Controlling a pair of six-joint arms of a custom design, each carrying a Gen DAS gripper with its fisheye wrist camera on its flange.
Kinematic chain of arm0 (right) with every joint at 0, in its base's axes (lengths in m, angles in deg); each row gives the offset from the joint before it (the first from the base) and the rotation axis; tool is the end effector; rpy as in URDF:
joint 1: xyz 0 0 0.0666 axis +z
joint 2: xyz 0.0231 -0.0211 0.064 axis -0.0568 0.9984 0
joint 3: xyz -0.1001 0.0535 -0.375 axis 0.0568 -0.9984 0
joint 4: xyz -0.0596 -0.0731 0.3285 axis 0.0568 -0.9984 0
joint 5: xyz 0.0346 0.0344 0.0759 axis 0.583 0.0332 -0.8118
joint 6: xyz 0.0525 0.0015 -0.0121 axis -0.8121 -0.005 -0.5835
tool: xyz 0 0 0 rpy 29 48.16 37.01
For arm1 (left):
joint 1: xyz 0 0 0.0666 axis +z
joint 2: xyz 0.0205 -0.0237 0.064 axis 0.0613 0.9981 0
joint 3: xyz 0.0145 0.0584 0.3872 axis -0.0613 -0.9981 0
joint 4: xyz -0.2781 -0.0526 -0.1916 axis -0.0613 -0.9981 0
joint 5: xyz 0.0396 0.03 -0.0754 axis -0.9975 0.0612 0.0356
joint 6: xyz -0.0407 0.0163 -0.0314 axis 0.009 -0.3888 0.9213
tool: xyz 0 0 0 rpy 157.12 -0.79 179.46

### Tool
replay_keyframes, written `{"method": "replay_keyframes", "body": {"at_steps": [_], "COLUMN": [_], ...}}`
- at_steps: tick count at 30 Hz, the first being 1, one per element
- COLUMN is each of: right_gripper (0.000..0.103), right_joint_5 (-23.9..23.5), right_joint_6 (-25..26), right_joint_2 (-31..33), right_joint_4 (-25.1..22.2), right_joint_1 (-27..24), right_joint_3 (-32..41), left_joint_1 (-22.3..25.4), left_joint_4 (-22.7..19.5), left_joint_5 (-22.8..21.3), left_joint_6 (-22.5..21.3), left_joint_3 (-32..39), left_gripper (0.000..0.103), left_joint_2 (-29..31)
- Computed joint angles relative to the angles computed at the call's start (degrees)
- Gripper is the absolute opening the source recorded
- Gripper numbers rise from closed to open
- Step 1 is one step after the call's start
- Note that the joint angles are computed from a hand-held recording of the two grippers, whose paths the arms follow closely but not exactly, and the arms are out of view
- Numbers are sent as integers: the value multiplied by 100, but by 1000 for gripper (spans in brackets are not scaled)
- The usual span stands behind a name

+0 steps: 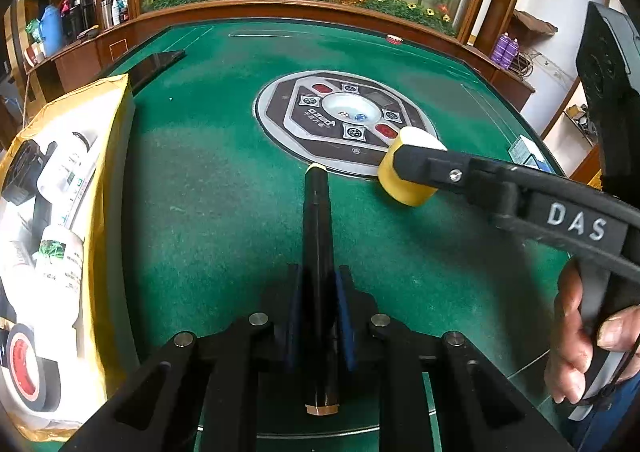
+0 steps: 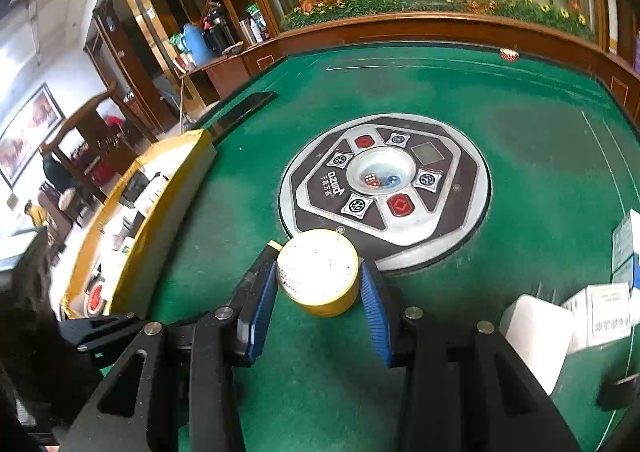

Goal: Organize rigid objects
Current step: 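Grasp the black marker with the left tool while the right tool grasps the yellow tape roll, then carry the marker and yellow tape roll into the tray and open both tools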

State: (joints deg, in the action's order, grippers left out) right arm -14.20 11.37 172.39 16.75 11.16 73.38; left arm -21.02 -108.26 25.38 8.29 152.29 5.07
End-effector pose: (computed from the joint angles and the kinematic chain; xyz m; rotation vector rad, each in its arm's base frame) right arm 0.4607 0.1254 0.4475 -0.1837 2.4010 0.4499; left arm 0.4241 -0.1958 0.4402 0.3050 2.5059 -0.3147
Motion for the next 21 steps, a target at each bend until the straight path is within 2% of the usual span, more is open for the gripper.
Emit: {"method": "replay_keyframes", "body": {"at_steps": [12,21], "right_gripper": [41,41], "right_joint_5": [-229,-448], "right_joint_6": [-118,-75], "right_joint_2": [-230,-301], "right_joint_4": [136,316], "right_joint_1": [6,141], "right_joint_3": [-150,-235], "left_joint_1": [80,672], "left_joint_4": [166,369], "left_joint_5": [-148,-19], "left_joint_6": [76,214], "left_joint_3": [-73,-272], "left_gripper": [17,17], "left_joint_2": [-385,-894]}}
